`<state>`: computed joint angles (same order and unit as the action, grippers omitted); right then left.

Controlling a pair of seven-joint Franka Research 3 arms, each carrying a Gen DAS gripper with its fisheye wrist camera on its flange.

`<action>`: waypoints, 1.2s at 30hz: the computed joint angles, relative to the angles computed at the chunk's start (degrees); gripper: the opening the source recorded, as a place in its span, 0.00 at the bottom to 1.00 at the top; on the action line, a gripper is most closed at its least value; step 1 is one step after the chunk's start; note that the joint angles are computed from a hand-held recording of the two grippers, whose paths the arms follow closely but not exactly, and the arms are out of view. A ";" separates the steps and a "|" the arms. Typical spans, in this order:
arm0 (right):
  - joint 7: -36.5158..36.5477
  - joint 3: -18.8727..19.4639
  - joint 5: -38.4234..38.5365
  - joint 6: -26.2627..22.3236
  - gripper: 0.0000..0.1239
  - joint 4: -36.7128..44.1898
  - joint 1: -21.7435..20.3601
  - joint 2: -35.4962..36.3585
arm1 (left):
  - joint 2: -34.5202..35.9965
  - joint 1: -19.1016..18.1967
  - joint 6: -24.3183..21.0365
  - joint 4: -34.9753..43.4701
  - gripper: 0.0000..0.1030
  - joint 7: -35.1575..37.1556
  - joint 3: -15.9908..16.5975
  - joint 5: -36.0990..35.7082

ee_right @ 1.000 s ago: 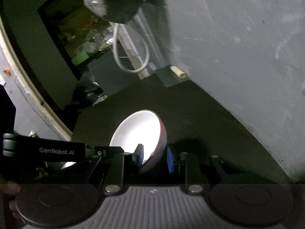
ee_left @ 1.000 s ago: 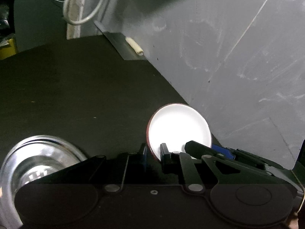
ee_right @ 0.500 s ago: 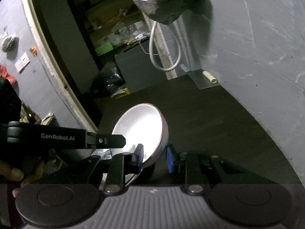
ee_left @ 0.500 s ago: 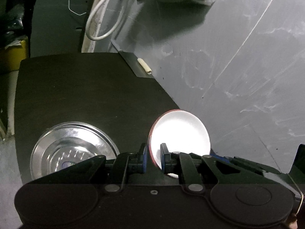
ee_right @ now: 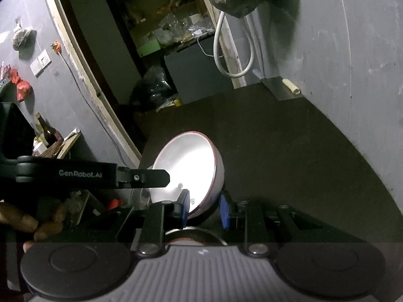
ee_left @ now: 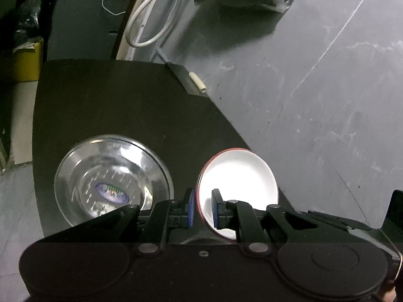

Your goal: Organize plates and bowls

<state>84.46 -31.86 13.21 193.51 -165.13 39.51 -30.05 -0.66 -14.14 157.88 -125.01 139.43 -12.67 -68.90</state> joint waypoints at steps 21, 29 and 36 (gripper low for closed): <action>1.54 12.23 4.88 -3.58 0.23 -5.25 -8.81 -4.75 | -5.30 -1.04 -4.09 -6.51 0.14 0.26 2.25 2.04; 0.90 16.08 7.79 -7.12 0.23 -7.80 -11.25 -8.30 | -8.43 -2.26 -5.28 -10.31 0.14 -0.94 3.33 4.61; 1.03 18.63 10.30 -8.78 0.23 -9.09 -12.93 -9.79 | -9.87 -3.29 -6.46 -12.49 0.14 -2.29 4.18 7.09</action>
<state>85.49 -13.23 23.51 184.73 -174.22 26.58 -39.84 -10.53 -17.43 151.42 -137.49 137.14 -8.49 -61.81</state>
